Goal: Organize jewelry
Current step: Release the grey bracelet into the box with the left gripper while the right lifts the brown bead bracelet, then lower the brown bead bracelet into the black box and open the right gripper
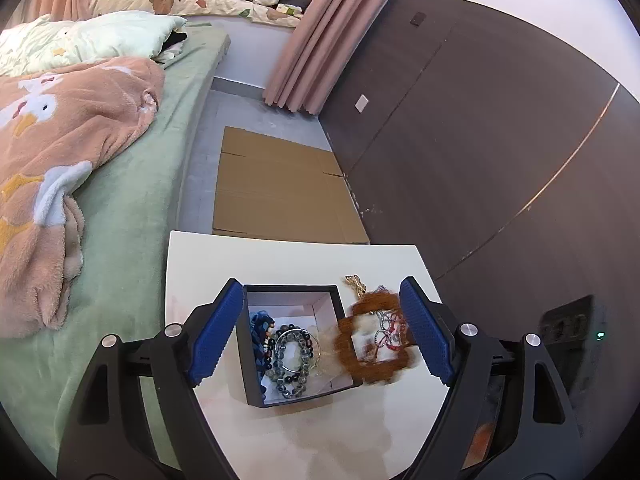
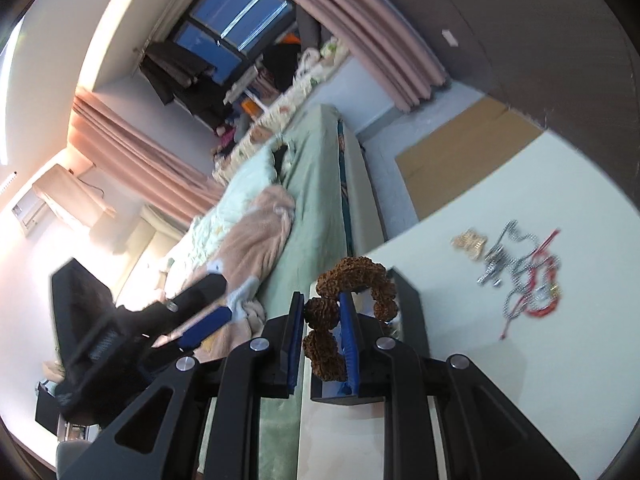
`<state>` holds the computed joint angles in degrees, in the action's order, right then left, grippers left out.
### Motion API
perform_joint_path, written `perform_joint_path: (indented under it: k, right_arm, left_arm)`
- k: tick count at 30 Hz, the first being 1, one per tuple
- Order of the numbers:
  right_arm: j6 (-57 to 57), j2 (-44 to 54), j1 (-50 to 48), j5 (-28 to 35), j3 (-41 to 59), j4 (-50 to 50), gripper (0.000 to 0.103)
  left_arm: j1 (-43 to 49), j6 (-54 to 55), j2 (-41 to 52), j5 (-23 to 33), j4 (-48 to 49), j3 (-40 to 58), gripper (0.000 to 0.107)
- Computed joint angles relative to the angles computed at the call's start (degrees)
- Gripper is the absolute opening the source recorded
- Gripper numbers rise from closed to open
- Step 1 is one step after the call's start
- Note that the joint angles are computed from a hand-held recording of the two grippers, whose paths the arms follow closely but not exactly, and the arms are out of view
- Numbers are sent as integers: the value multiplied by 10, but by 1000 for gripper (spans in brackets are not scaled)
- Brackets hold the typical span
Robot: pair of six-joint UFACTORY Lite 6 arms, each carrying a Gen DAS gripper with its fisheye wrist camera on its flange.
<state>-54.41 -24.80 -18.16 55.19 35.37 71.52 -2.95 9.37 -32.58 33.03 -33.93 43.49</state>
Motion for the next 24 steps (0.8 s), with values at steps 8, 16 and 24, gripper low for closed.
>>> perform_joint_path:
  k: [8, 16, 24]
  right_arm:
    - [18, -6, -41, -4, 7, -35, 67]
    - [17, 37, -146, 35, 47, -105, 73]
    - [6, 87, -245, 73, 82, -147, 82]
  left_arm:
    - [19, 19, 8, 5, -11, -1, 80]
    - [-32, -41, 26, -20, 40, 2, 80]
    - [-152, -203, 65, -69, 180, 15, 80]
